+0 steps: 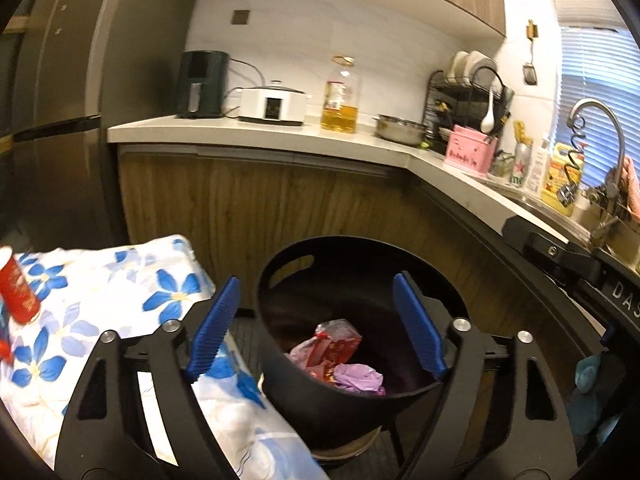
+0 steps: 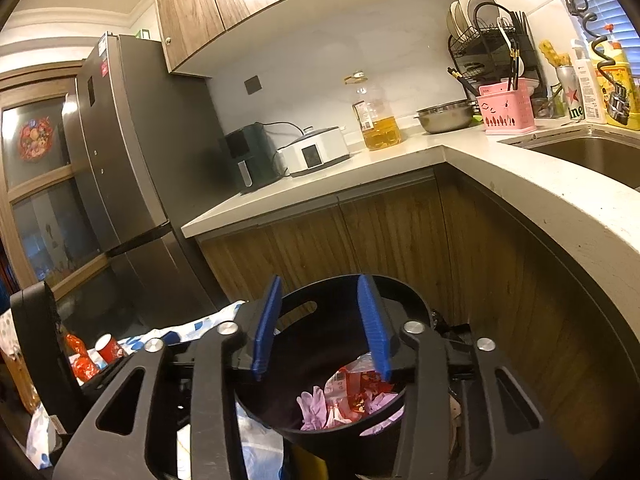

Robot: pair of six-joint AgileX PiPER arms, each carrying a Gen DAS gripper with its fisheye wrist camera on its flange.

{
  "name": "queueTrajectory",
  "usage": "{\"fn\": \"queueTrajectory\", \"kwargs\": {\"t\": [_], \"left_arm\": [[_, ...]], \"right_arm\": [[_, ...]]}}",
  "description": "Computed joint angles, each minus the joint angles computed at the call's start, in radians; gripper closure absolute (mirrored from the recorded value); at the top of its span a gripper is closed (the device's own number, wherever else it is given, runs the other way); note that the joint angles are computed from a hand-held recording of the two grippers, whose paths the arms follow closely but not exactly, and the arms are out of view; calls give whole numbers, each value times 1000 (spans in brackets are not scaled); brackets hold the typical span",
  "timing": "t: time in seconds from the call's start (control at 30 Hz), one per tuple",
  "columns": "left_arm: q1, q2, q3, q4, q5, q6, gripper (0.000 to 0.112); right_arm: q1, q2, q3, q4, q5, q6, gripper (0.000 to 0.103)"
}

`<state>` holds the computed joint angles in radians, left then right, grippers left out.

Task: Collect trash
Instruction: 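Move both open tools back over the table of trash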

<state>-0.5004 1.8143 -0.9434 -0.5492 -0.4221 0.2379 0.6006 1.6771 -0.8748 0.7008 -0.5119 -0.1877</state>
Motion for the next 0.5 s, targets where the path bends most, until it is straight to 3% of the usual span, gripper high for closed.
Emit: {"fn": "queueTrajectory", "kwargs": {"t": [0.27,0.5], "left_arm": [[-27,-125,209,-223,-162,101,19],[-65,-243,397,-386,-334,163,16]], "right_arm": [[87,-20,46,89,-66,-62,36],[180,-34,79,143,-117,-83,32]]}}
